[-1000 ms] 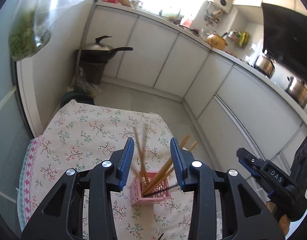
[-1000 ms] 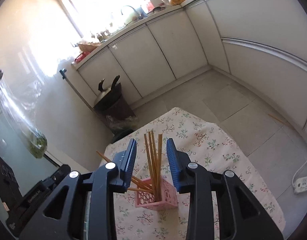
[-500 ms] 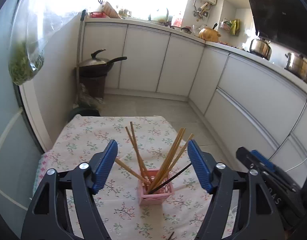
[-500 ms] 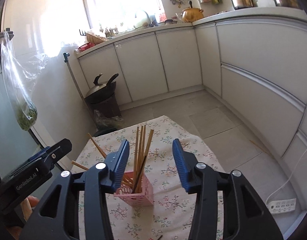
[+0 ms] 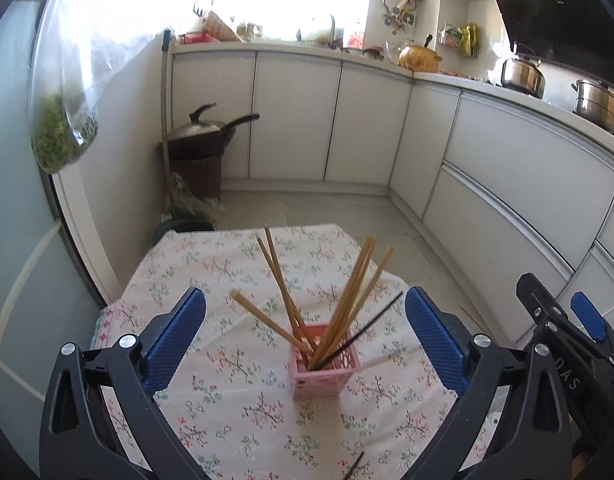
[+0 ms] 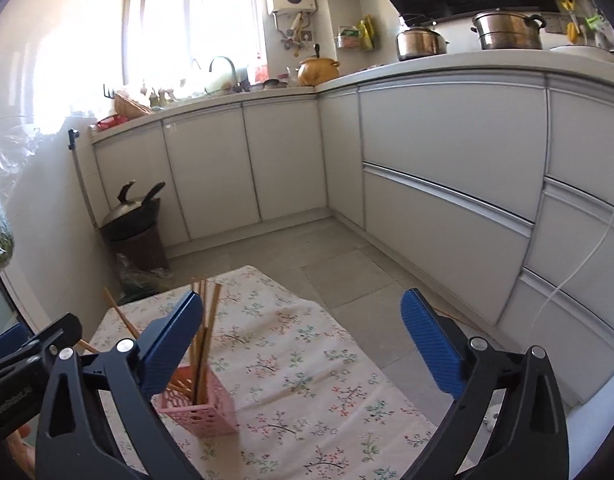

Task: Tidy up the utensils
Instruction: 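Withdraw both open tools from the pink holder, then lower the left tool to the last black chopstick on the cloth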

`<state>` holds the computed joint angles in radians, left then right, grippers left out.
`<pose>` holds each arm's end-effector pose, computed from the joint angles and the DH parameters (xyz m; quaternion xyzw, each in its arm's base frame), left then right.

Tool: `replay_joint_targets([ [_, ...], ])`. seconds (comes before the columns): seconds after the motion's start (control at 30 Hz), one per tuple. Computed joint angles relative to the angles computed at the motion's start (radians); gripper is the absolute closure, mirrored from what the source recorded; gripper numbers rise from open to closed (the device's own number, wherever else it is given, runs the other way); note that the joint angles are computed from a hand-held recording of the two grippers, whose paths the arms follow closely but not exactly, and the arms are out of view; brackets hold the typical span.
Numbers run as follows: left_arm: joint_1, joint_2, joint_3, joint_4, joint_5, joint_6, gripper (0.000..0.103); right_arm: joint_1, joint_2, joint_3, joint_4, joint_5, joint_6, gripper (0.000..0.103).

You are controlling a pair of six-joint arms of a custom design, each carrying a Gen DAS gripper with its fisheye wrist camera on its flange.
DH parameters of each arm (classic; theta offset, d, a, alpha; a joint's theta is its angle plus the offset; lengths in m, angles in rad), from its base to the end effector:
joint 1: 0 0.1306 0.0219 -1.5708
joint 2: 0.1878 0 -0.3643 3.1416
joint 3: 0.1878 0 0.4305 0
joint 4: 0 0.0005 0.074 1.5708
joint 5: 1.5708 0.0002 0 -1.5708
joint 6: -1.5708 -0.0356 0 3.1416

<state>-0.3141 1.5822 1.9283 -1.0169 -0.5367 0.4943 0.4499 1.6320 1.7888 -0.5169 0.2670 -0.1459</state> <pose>0.5578 -0.1626 0.5686 -0.1930 0.8543 0.0546 0.4795 0.5790 0.2686 0.5125 -0.0485 0.8171 0.0609 0.5713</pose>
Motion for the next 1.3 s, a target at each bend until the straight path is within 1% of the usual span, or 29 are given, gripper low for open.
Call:
replay_joint_targets([
  [0.13, -0.006, 0.013, 0.009, -0.034, 0.004, -0.002, 0.007, -0.017, -0.001, 0.001, -0.056, -0.016, -0.027, 0.006],
  [0.23, -0.012, 0.036, 0.030, -0.081, 0.014, -0.018, 0.007, -0.033, -0.011, -0.011, -0.084, -0.030, -0.066, 0.006],
  [0.3, -0.017, 0.049, 0.034, -0.105, 0.019, -0.027, 0.007, -0.048, -0.017, -0.017, -0.113, -0.053, -0.099, 0.006],
  [0.4, -0.021, 0.074, 0.042, -0.150, 0.050, -0.037, 0.007, -0.069, -0.025, -0.031, -0.163, -0.085, -0.137, 0.006],
  [0.47, -0.022, 0.103, 0.065, -0.204, 0.092, -0.049, 0.007, -0.083, -0.032, -0.046, -0.193, -0.108, -0.152, 0.006],
  [0.57, -0.018, 0.158, 0.107, -0.305, 0.204, -0.069, 0.007, -0.097, -0.045, -0.075, -0.235, -0.118, -0.162, 0.006],
  [0.6, -0.018, 0.189, 0.133, -0.357, 0.242, -0.079, 0.007, -0.101, -0.049, -0.084, -0.246, -0.118, -0.163, 0.006],
  [0.67, -0.018, 0.229, 0.159, -0.423, 0.294, -0.095, 0.007, -0.110, -0.055, -0.100, -0.272, -0.123, -0.163, 0.006],
  [0.7, -0.017, 0.262, 0.181, -0.474, 0.327, -0.104, 0.007, -0.114, -0.056, -0.104, -0.286, -0.123, -0.163, 0.006],
  [0.73, -0.016, 0.287, 0.194, -0.515, 0.357, -0.106, 0.007, -0.119, -0.057, -0.107, -0.304, -0.125, -0.163, 0.006],
  [0.77, -0.015, 0.300, 0.199, -0.536, 0.374, -0.104, 0.007, -0.121, -0.056, -0.108, -0.317, -0.124, -0.162, 0.006],
  [0.8, -0.013, 0.329, 0.216, -0.579, 0.406, -0.101, 0.007, -0.124, -0.053, -0.105, -0.334, -0.121, -0.162, 0.006],
  [0.83, -0.010, 0.349, 0.226, -0.607, 0.436, -0.098, 0.007, -0.127, -0.050, -0.102, -0.349, -0.119, -0.160, 0.006],
  [0.9, -0.004, 0.371, 0.226, -0.628, 0.498, -0.086, 0.007, -0.137, -0.043, -0.097, -0.371, -0.129, -0.161, 0.006],
  [0.93, -0.003, 0.375, 0.221, -0.629, 0.515, -0.083, 0.007, -0.143, -0.040, -0.094, -0.382, -0.141, -0.166, 0.007],
  [1.0, -0.005, 0.381, 0.216, -0.625, 0.521, -0.084, 0.008, -0.153, -0.032, -0.085, -0.401, -0.167, -0.173, 0.007],
  [1.03, -0.007, 0.381, 0.212, -0.618, 0.521, -0.088, 0.012, -0.156, -0.030, -0.083, -0.410, -0.180, -0.178, 0.007],
  [1.07, -0.010, 0.383, 0.212, -0.615, 0.528, -0.094, 0.020, -0.162, -0.026, -0.079, -0.423, -0.201, -0.184, 0.006],
  [1.1, -0.012, 0.387, 0.213, -0.619, 0.536, -0.099, 0.025, -0.164, -0.024, -0.077, -0.430, -0.213, -0.186, 0.007],
  [1.13, -0.014, 0.393, 0.215, -0.628, 0.547, -0.105, 0.035, -0.166, -0.023, -0.075, -0.435, -0.224, -0.187, 0.007],
  [1.17, -0.017, 0.399, 0.217, -0.635, 0.551, -0.107, 0.042, -0.167, -0.022, -0.073, -0.436, -0.228, -0.186, 0.007],
  [1.23, -0.024, 0.407, 0.210, -0.644, 0.544, -0.114, 0.047, -0.166, -0.027, -0.079, -0.431, -0.225, -0.185, 0.007],
  [1.27, -0.027, 0.409, 0.206, -0.647, 0.538, -0.117, 0.053, -0.165, -0.029, -0.081, -0.429, -0.223, -0.185, 0.007],
  [1.3, -0.031, 0.409, 0.198, -0.647, 0.532, -0.120, 0.054, -0.165, -0.030, -0.081, -0.428, -0.222, -0.185, 0.007],
])
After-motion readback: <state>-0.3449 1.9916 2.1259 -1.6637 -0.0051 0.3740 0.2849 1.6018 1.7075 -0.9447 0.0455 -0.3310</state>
